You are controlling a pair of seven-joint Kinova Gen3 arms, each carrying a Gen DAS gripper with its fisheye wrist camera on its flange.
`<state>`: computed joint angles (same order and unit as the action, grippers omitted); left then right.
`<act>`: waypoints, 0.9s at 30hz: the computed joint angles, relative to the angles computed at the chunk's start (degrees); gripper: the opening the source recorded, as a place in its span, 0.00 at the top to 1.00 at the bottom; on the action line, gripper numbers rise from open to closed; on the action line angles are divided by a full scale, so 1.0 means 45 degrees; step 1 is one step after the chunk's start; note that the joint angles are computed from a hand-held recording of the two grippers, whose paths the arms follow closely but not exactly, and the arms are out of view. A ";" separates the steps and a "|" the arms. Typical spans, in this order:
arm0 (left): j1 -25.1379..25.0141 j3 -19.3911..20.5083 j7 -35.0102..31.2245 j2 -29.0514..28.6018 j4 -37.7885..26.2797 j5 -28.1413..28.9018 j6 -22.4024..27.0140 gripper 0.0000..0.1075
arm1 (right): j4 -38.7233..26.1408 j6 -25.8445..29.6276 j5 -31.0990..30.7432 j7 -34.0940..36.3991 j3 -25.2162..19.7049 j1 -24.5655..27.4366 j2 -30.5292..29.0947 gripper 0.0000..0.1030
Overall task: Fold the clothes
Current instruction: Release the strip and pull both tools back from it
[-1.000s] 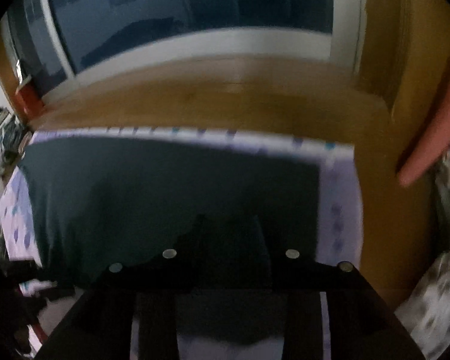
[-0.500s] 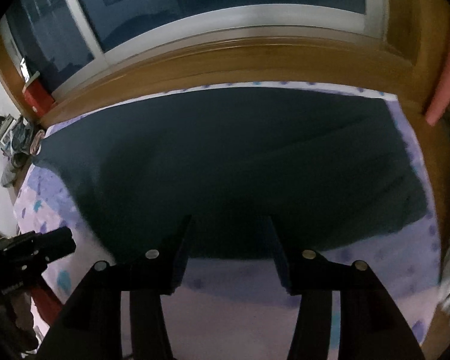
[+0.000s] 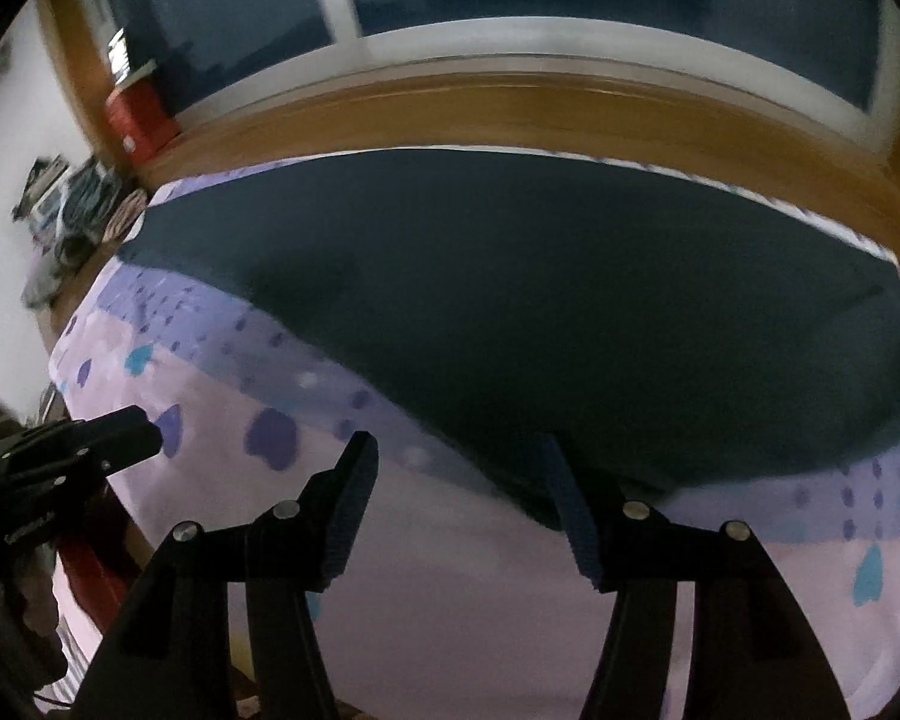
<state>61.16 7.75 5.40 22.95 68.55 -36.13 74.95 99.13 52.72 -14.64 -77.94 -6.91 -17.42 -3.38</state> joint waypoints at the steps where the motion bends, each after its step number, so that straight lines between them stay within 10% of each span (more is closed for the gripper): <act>1: 0.0040 -0.0061 0.0209 -0.0104 0.0191 -0.0011 0.0107 0.72 | -0.0120 -0.0007 0.0003 0.0021 -0.0125 -0.0125 0.0140 0.43; 19: -0.1477 0.1221 0.3105 -0.3274 0.4648 0.0188 0.0781 0.72 | -0.2825 -0.0205 0.1886 -0.2440 -0.1677 -0.3594 0.2897 0.43; 24: -0.2791 0.1504 0.1516 -0.5561 0.7218 0.0869 -0.0545 0.72 | -0.4648 -0.0021 0.3500 -0.5029 -0.0314 -0.6403 0.4269 0.43; 27: -0.2244 0.0244 -0.0038 -0.7221 0.8538 0.1279 -0.1089 0.72 | -0.6134 0.0625 0.4281 -0.6582 0.0702 -0.8173 0.5235 0.43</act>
